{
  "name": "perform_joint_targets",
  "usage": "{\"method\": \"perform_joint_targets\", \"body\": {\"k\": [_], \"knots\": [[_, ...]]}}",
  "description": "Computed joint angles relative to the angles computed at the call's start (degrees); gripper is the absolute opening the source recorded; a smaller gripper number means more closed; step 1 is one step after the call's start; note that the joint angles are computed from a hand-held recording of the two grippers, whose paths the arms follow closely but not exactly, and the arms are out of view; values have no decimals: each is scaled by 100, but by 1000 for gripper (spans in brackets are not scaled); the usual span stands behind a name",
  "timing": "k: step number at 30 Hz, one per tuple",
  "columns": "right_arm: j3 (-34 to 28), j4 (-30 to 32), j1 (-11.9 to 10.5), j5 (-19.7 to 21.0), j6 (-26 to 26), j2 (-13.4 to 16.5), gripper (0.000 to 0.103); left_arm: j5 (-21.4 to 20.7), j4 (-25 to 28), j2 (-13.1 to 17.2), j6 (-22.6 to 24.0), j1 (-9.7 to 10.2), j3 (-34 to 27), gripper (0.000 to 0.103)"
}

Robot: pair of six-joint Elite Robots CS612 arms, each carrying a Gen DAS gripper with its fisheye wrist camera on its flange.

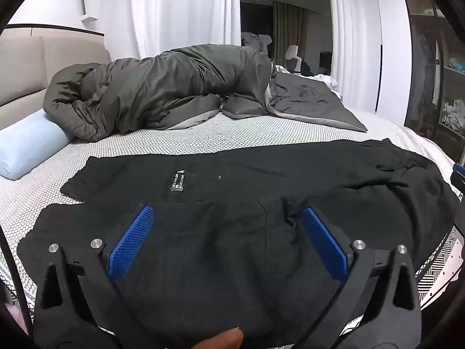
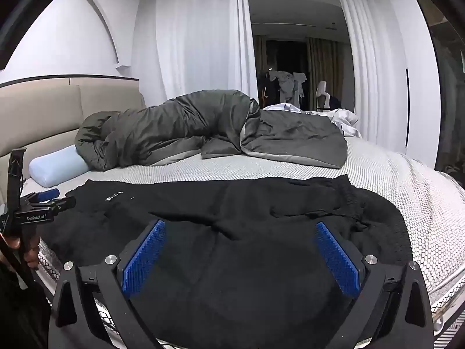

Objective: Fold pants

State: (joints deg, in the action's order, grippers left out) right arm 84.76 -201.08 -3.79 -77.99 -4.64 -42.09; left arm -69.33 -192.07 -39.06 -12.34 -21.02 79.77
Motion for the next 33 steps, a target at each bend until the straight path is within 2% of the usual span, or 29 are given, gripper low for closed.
{"method": "perform_joint_targets", "body": {"k": [7,33], "knots": [[-5,-105,-55,12,96,32,103,2,-18,14,5,5,-15,103],[37,-167,-21,16,21,40,103,29,-40,-73,-17,-2,57,103]]}}
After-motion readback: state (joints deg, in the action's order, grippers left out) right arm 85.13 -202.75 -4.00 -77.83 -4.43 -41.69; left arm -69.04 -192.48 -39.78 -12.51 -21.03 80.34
